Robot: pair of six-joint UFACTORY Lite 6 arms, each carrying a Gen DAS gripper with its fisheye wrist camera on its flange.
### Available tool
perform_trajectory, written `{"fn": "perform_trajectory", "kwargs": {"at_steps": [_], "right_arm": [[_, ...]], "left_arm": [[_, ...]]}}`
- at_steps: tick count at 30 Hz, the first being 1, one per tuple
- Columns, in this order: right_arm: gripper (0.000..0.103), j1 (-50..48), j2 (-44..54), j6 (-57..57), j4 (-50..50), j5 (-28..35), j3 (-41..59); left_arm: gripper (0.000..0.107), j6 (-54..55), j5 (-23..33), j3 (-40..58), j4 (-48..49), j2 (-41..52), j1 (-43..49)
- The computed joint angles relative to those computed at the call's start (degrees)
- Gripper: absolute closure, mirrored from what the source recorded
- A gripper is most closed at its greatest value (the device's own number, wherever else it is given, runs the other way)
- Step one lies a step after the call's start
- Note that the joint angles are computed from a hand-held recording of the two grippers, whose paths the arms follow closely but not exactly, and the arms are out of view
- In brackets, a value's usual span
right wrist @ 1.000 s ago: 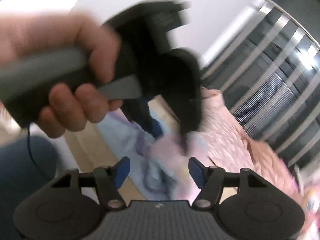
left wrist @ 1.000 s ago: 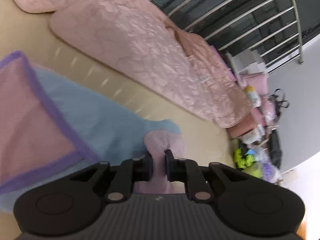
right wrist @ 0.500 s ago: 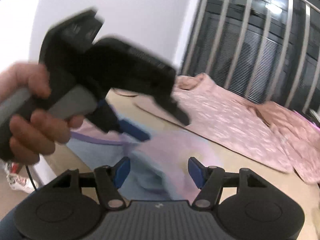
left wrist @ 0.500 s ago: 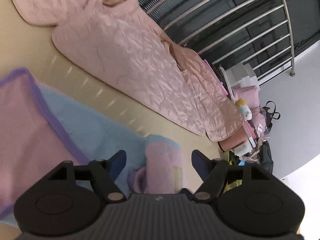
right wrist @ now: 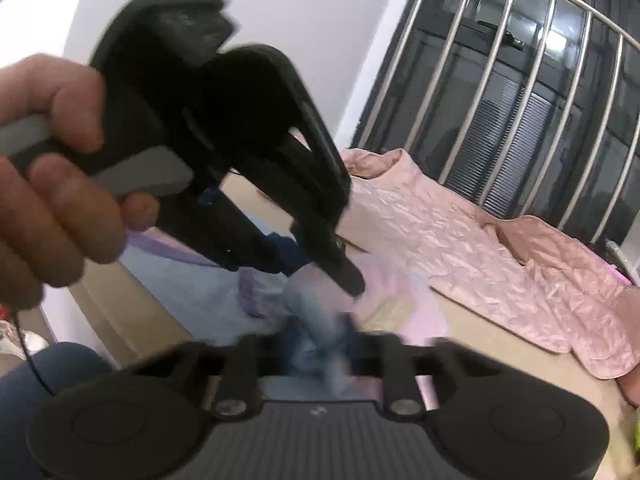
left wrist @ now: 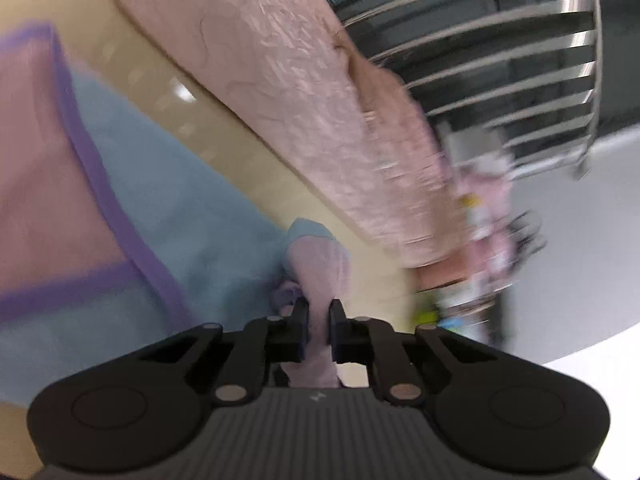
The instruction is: Fold clothes
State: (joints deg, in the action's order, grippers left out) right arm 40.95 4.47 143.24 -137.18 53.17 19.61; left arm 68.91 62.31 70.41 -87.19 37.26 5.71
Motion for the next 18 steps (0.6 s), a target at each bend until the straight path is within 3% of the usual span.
{"fn": "perform_trajectory", "kwargs": {"at_steps": [2, 4, 6, 7, 8, 12, 16, 18], "right_arm": [[0.096, -0.3, -3.3, -3.6, 1.3, -1.0, -0.9], [0.098, 2.9, -4.2, -12.8, 6.8, 1.5, -1.3], [0.099, 6.3, -2.9, -23.2, 11.2, 3.2, -0.9], [0.099, 7.0, -1.1, -25.9, 11.6, 3.3, -0.4], [0.099, 7.5, 1.2, -28.0, 11.4, 3.4, 0.3], [0.098, 10.2, 11.3, -31.9, 11.9, 5.9, 4.0], [0.090, 11.4, 13.0, -32.1, 13.6, 6.1, 5.5], [0.070, 12.1, 11.7, -31.3, 14.5, 6.4, 4.6]], "left_arm": [[0.098, 0.9, 3.9, -1.2, -2.3, 0.9, 1.3], [0.096, 1.8, 2.3, -2.5, -2.2, -0.1, 1.4], [0.084, 4.3, -5.2, -5.2, -0.7, -4.6, 0.5], [0.066, 5.4, -9.2, -6.5, 0.0, -6.8, -0.1], [0.059, 6.5, -13.0, -7.8, 0.5, -9.1, -0.7], [0.059, 12.6, -19.0, -10.2, -1.1, -16.5, -3.0], [0.059, 10.6, -18.5, -6.0, 1.6, -13.9, -7.8], [0.064, 7.8, -22.1, -2.6, 4.2, -10.2, -10.6]]}}
